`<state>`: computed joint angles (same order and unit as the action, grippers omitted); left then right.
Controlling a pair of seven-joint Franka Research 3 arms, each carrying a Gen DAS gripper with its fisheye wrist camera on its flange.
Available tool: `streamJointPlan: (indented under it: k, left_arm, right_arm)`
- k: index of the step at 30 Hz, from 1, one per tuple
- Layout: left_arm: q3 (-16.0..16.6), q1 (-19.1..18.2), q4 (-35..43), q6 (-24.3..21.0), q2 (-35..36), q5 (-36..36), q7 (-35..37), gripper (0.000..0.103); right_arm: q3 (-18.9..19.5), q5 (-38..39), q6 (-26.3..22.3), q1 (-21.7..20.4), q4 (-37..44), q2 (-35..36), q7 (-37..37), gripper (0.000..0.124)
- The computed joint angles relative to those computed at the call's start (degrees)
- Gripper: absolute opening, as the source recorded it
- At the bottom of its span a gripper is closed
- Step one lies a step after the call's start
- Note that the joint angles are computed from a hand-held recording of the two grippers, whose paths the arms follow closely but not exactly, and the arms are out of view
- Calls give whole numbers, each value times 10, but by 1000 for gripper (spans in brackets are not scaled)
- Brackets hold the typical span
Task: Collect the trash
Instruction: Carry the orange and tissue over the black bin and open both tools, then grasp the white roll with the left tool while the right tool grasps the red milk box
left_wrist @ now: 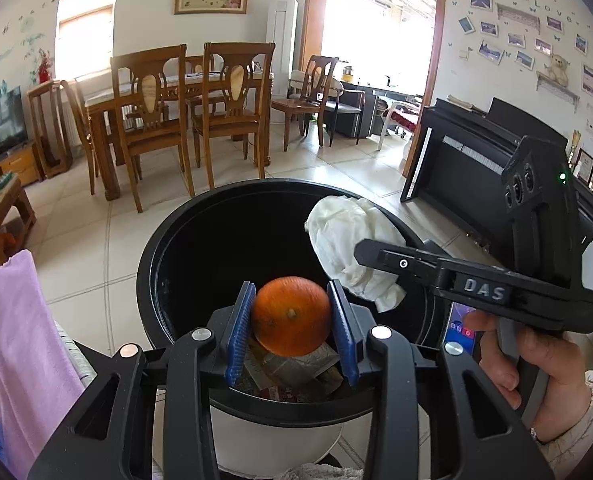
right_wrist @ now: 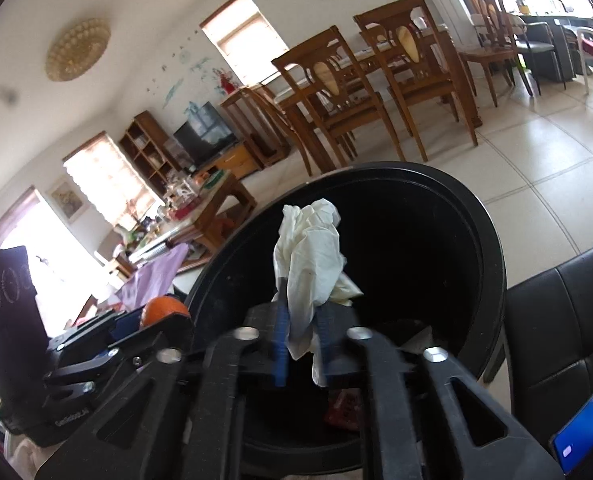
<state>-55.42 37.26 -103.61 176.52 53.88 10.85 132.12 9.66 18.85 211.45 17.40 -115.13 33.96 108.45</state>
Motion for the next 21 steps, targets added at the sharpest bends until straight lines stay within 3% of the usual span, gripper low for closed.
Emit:
streamJointPlan:
  k: [1,2,3,4,5,7,9,12,21]
  left_arm:
    - [3,-2,-3,7,-4,1,-1,41]
    - [4,-2,-7,16,-7,3,-4,52]
    - [2,1,-12,23,-9,6,-8,67]
    - [-2,8,-19,37,-8,10,-11,73]
    - [-7,15,-24,48,-5,18,-16,78]
    - [-13,25,-32,57,-6,33,-26,79]
    - [-12,29,-39,68,-11,45,-41,90]
    - [-10,41,-55,90,-22,66,-63,94]
    - [-27,117,-83,85,-36,131,-116,95]
  right_arm:
    - [0,3,7,2,-1,0,1,63]
    - [2,0,20,-1,-4,2,6,67]
    - [1,2,24,2,-5,2,6,67]
    - [-4,9,23,8,-4,0,1,67]
    - [-9,20,21,17,-3,-1,-6,67]
    - [-12,31,24,23,-4,-3,-11,67]
    - [-21,57,24,40,-1,-5,-25,72]
    - [-28,82,25,55,3,-6,-44,76]
    - [-47,149,-18,113,70,10,-126,81]
